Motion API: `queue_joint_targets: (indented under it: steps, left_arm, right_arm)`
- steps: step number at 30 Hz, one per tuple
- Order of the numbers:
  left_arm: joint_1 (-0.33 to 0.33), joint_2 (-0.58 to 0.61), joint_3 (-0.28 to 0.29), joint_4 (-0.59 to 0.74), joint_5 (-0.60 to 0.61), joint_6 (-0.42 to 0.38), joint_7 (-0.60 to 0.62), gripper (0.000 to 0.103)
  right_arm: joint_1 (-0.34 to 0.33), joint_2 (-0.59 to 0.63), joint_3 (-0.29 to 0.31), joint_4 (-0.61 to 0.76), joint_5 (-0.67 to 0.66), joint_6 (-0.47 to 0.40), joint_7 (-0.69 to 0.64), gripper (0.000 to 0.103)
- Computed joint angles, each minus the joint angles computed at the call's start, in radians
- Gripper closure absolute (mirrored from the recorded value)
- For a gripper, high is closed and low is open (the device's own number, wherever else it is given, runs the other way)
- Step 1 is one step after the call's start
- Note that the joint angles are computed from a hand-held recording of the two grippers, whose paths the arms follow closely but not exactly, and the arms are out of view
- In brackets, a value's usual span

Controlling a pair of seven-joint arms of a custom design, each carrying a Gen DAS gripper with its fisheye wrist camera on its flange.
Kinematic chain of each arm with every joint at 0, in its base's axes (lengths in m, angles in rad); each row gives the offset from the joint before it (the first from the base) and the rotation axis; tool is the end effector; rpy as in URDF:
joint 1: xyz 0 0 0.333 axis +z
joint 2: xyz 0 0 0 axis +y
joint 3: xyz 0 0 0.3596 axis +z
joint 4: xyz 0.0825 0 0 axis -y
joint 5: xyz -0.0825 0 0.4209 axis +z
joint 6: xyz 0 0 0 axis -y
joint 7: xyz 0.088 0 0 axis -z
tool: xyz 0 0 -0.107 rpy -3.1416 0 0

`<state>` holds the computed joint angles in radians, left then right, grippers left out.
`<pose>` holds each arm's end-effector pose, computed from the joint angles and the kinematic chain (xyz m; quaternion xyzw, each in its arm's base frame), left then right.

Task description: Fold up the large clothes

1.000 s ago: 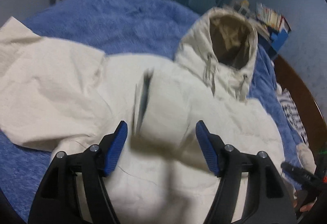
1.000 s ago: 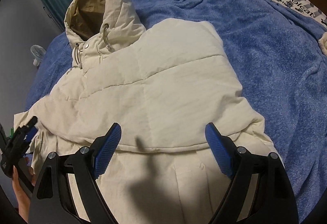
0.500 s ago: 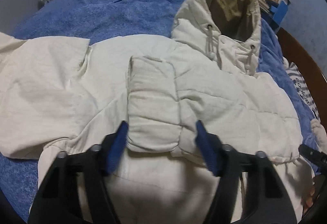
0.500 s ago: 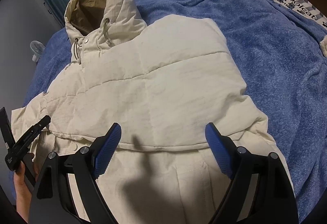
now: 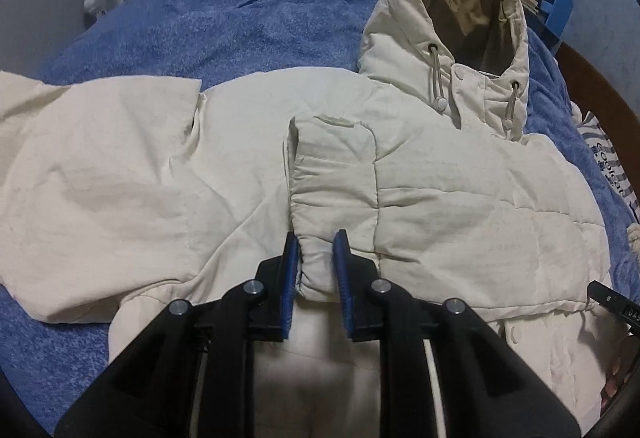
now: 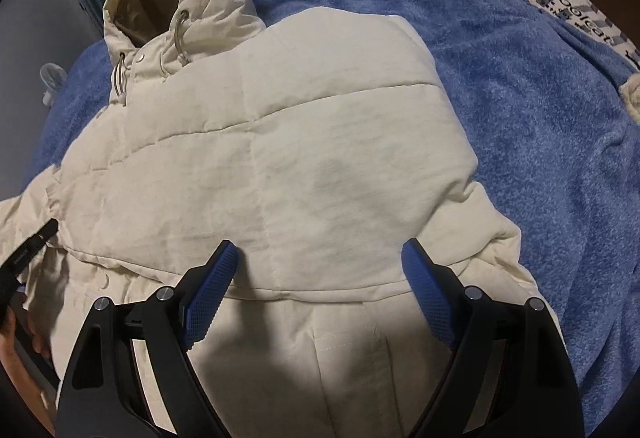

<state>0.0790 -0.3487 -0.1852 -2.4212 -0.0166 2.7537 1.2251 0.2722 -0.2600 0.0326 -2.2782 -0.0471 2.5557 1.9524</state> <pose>0.4968 -0.0598 0.5382 -0.7424 0.5817 -0.2670 0.1979 0.5077 0.1617 0.5471 -0.6666 0.6963 -0.1334 0.2304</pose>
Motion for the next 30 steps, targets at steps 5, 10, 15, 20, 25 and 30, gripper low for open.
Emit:
queue_joint_targets:
  steps: [5, 10, 15, 20, 25, 30]
  left_arm:
    - [-0.006, -0.022, 0.002, 0.014, 0.001, -0.034, 0.014, 0.082]
    - [-0.014, -0.083, 0.016, -0.002, -0.044, -0.059, 0.019, 0.043]
    - [0.007, -0.148, 0.026, -0.011, -0.053, -0.114, 0.013, 0.021]
    - [0.070, -0.205, 0.014, -0.030, 0.008, -0.165, 0.000, 0.020]
    - [0.135, -0.257, 0.047, -0.068, 0.048, -0.190, 0.023, 0.019]
    - [0.242, -0.289, 0.092, -0.107, 0.070, -0.184, 0.016, 0.019]
  right_arm:
    - [-0.005, -0.021, 0.006, -0.006, -0.012, 0.021, 0.024, 0.015]
    - [0.012, -0.044, 0.002, -0.014, -0.001, 0.059, 0.025, 0.009]
    - [0.069, -0.075, -0.009, -0.007, 0.081, 0.097, -0.031, 0.007]
    - [0.057, -0.106, 0.043, -0.047, 0.006, 0.225, -0.015, 0.006]
    - [0.072, -0.107, 0.054, -0.070, -0.061, 0.307, 0.009, 0.006]
    - [0.086, -0.106, 0.083, -0.082, -0.142, 0.309, -0.015, 0.006]
